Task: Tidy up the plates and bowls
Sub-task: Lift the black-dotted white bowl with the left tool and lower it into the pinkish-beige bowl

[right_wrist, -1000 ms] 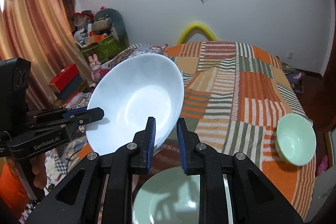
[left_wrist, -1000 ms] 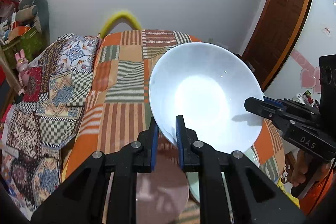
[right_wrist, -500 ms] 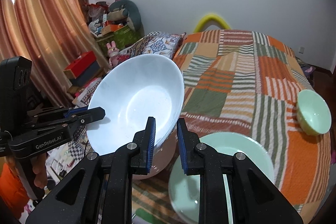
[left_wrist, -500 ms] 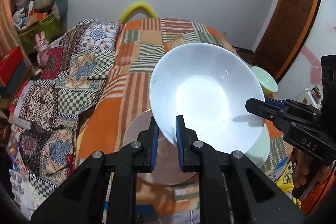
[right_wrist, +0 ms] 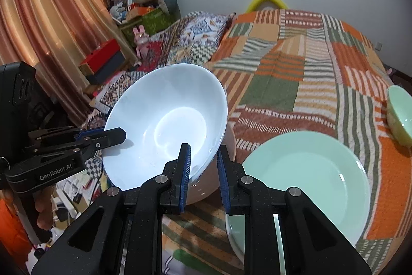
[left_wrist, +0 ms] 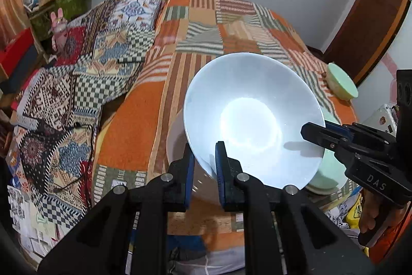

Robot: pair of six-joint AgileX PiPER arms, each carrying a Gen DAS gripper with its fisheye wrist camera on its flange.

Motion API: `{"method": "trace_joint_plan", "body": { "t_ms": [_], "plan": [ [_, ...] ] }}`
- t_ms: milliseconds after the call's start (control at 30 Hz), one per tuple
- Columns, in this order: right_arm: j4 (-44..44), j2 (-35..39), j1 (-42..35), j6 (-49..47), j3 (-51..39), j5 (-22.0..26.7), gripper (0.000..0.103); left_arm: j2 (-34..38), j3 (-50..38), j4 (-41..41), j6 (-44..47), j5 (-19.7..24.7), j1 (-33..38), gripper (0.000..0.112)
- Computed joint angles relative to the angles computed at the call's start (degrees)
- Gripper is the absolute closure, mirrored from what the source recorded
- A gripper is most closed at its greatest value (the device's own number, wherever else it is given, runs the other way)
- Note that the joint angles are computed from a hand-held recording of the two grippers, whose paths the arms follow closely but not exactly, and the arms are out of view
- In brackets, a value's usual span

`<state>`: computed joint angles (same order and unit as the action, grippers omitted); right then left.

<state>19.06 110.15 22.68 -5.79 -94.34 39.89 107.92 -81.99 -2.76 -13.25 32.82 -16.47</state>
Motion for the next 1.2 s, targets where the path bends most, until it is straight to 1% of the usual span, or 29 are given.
{"method": "trace_joint_plan", "body": {
  "t_ms": [200,467,667,833,1067,1200],
  "plan": [
    [-0.48,2.28,0.63,1.02,-1.01,1.09,0.084,2.99,-0.53,-4.18,3.10,0.65,1.57,0.097],
    [-0.44,5.06,1.07,1.32,-3.05,2.86,0.084,5.94,-1.44,-6.26,5.22,1.91,2.98,0.097],
    [-3.09,6.22,1.82,2.76,-4.22,3.42,0.084,7.83,-2.48,-7.91,6.53,2.37,3.56,0.097],
    [-4.08,6.84,1.87,3.23,-4.70,3.43,0.084,8.53,-3.28,-7.64,6.54,2.74,3.42,0.097],
    [-3.08,7.82,1.33,2.30,-6.20,5.12,0.083,8.77,-3.70,-10.85,8.67,3.67,4.37,0.097],
    [-2.67,8.25,1.16,1.65,-7.01,6.09,0.083,8.73,-3.92,-10.60,7.78,4.20,4.42,0.096]
  ]
}}
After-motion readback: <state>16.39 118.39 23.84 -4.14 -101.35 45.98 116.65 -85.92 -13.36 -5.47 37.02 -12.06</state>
